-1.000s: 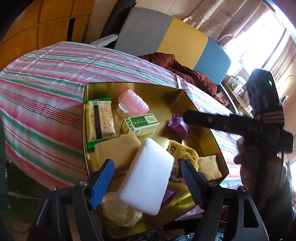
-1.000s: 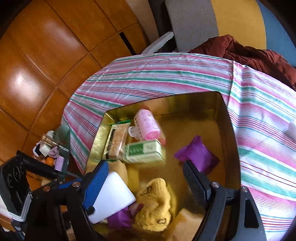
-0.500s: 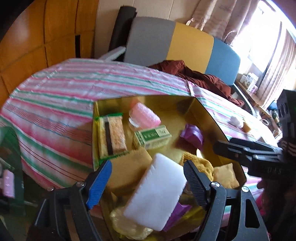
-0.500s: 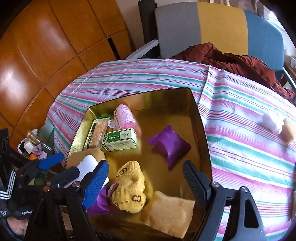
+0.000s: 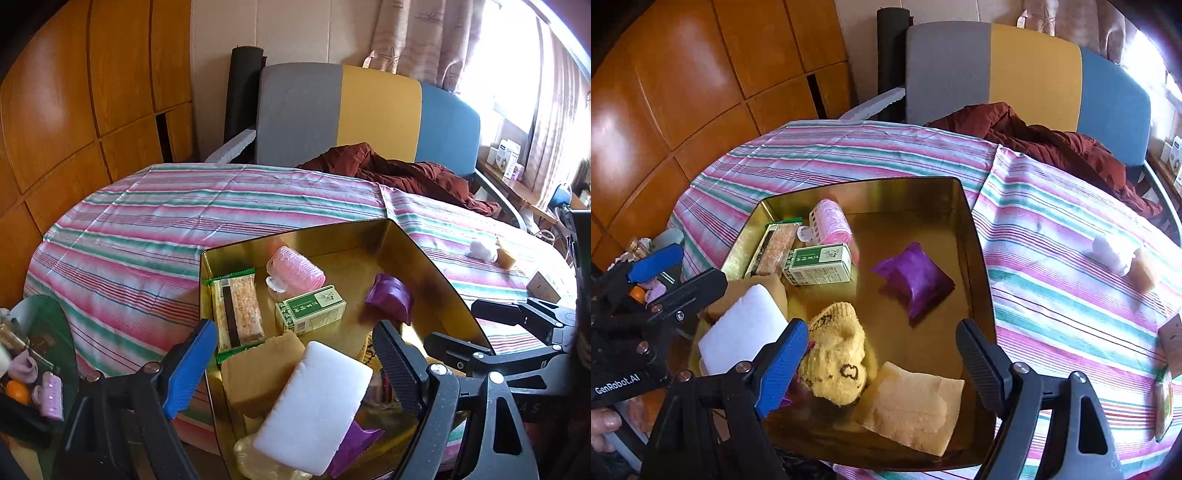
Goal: Organize objects
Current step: 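Withdraw both open tools from the tray toward the remaining items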
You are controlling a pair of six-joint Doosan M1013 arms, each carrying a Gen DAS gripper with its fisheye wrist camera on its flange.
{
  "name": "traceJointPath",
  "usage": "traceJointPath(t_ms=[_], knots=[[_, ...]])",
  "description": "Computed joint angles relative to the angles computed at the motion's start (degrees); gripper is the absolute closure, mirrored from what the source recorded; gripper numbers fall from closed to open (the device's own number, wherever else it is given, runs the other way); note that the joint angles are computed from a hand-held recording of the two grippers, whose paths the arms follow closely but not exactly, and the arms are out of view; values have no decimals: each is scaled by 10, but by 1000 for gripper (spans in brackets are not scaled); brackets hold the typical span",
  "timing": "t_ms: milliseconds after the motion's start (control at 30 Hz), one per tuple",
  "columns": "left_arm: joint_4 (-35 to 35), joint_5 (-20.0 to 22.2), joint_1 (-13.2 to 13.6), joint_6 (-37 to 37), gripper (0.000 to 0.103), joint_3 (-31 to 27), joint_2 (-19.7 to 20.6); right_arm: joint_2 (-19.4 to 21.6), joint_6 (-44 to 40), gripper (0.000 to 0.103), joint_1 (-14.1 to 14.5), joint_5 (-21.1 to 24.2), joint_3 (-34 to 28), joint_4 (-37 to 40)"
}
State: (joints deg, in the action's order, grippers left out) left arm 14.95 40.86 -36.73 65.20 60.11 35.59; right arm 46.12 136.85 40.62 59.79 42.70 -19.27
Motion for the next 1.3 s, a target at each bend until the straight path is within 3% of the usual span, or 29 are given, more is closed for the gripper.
traceJointPath(t_ms=[733, 1300], knots=[[-24, 19, -16, 60, 16, -31, 19, -48, 88, 19, -8, -22, 91, -45], [-93, 17, -24, 151, 16, -60, 33, -101, 174, 19, -39, 42, 179, -62]])
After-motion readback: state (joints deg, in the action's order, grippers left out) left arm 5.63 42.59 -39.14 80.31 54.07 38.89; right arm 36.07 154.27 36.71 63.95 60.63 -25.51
